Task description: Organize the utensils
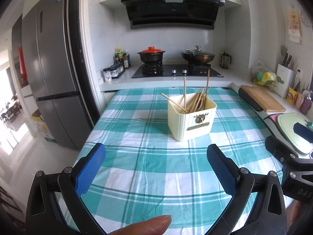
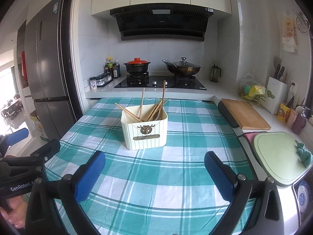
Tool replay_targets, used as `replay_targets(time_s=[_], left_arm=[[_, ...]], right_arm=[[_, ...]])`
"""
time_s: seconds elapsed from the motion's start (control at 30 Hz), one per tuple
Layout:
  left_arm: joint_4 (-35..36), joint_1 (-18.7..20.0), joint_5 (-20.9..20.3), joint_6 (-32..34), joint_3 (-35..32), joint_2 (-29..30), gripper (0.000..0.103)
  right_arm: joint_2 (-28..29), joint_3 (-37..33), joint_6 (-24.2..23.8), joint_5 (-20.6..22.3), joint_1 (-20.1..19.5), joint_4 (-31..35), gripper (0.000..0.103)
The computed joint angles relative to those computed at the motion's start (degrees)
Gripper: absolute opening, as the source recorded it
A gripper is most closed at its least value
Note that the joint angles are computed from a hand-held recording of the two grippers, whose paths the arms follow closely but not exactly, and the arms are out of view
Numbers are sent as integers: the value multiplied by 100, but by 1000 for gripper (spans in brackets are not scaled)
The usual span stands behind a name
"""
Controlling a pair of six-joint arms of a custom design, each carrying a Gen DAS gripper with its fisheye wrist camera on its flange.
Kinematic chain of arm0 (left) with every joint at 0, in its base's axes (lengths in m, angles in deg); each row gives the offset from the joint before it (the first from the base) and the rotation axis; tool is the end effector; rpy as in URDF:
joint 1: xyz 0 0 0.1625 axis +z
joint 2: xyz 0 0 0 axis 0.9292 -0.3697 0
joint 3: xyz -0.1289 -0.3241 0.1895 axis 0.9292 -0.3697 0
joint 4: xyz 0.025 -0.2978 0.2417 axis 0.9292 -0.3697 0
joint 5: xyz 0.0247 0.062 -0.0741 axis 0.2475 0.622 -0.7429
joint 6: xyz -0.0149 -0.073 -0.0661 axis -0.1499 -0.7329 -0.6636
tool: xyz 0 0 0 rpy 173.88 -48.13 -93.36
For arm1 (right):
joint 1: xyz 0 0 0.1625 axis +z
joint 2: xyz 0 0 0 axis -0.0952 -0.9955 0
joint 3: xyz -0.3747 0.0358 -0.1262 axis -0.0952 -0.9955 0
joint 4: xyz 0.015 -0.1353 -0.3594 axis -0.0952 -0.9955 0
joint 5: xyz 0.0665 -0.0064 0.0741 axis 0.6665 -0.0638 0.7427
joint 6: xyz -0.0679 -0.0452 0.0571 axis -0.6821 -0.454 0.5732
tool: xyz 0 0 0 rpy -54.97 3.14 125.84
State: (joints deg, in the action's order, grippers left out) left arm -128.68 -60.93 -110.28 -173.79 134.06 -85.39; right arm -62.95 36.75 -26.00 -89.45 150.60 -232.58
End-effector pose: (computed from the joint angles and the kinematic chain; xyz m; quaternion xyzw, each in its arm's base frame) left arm -0.1917 -0.2481 0.3769 0.1350 0.7909 -0.4595 0.3810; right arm 0.4625 -0.2630 0.1118 0.2550 -0.8127 0.4306 0.2986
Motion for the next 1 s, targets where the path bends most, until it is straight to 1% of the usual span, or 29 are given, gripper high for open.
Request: replay_targets(time_s=[0.33,1.0], left_arm=[[-106,84,-48,30,12,-34,103],[-19,68,-33,-77,-6,-57,103]], right_arm=[[4,-20,-9,80,42,69,103],[44,-85,49,101,90,204,103]])
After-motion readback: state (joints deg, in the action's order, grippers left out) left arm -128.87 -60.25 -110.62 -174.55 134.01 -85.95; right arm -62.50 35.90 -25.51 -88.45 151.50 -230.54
